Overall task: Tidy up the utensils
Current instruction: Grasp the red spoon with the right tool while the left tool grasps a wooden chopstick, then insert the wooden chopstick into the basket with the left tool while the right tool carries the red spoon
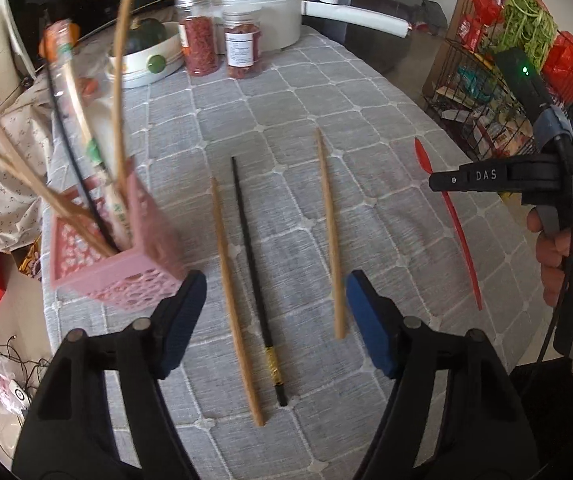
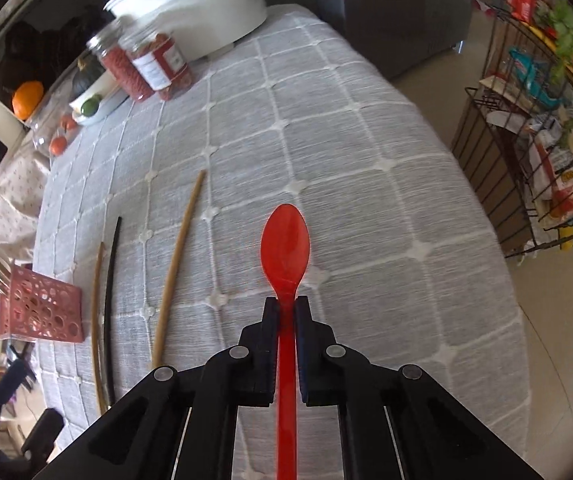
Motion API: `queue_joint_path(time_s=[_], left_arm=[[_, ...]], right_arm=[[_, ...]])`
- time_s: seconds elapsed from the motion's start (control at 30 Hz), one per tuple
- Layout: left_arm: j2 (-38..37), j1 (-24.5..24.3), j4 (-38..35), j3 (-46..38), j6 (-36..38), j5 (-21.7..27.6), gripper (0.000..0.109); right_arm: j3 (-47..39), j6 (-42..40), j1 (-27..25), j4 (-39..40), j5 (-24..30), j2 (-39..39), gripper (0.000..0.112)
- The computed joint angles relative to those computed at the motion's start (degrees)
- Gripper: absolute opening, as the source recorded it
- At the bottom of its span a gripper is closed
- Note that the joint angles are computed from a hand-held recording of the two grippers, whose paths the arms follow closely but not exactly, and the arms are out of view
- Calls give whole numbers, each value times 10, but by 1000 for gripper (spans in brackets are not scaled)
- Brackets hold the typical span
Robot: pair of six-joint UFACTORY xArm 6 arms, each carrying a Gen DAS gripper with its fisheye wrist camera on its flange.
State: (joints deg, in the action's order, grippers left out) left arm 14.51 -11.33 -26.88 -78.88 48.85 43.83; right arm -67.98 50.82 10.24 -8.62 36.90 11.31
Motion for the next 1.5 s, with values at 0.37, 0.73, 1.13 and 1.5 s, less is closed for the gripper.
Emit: queue_joint_path(time_s=[0.37, 0.73, 1.13, 1.5], left_arm=[[198, -64, 59, -255, -190, 132, 27], [268, -82, 113, -336, -240, 146, 14], [159, -57, 39, -208, -142, 79, 8], [-6, 9, -142, -52, 53, 26, 8]], right_arm=[[70, -60, -19, 30, -32, -75, 8], [86, -81, -31, 54, -39, -87, 8], [81, -68, -20, 36, -49, -95, 8], [83, 1, 25, -52, -77, -134, 8]])
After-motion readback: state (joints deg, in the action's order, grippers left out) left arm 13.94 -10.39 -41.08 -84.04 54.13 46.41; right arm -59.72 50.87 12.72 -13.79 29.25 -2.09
